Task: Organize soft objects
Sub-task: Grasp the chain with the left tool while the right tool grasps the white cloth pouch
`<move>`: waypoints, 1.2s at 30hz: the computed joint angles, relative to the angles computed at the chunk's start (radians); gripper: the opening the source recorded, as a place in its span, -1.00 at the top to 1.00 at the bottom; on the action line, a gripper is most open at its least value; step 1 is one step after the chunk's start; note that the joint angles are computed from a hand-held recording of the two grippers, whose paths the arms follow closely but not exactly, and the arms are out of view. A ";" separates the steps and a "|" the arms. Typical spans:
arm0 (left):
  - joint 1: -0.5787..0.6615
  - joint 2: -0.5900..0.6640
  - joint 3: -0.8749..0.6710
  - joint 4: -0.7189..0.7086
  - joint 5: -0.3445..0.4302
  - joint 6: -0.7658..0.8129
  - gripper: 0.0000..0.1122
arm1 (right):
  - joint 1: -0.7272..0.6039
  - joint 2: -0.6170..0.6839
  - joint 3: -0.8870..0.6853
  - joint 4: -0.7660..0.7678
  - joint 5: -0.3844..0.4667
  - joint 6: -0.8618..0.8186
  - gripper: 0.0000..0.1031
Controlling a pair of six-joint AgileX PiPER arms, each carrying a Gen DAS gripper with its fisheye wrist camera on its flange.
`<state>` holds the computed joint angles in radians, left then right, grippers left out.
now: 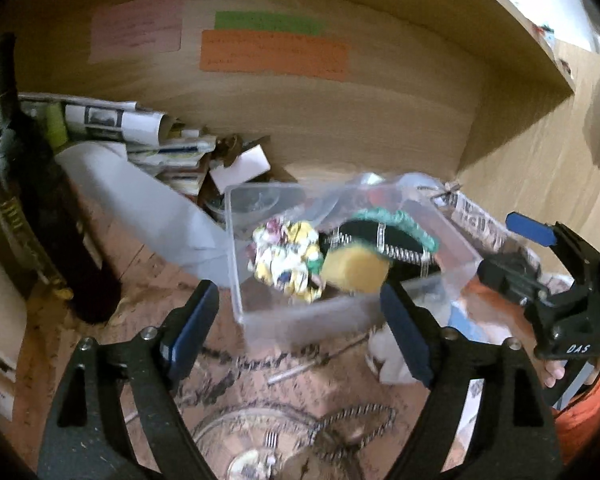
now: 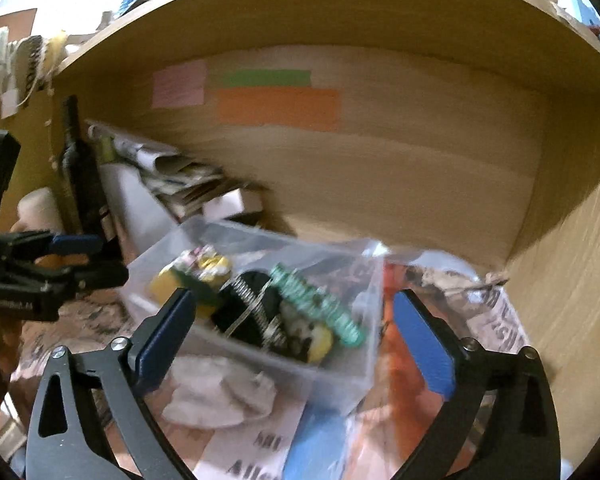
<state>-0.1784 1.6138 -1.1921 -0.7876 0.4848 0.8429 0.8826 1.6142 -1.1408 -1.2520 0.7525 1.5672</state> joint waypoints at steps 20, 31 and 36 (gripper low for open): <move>0.008 0.027 0.213 0.053 0.018 0.047 -0.04 | -0.111 0.176 -0.042 0.473 -0.277 -0.321 -0.43; 0.015 0.002 0.262 -0.016 -0.011 0.127 0.85 | -0.066 0.152 -0.010 0.357 -0.259 -0.230 0.31; 0.025 -0.033 0.280 -0.041 -0.005 0.143 0.88 | -0.042 0.096 0.046 0.266 -0.250 -0.127 0.39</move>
<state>-0.1538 1.5812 -0.9125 -0.8281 0.4794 0.9858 0.8410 1.7102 -1.0948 -0.9862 0.5029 1.4399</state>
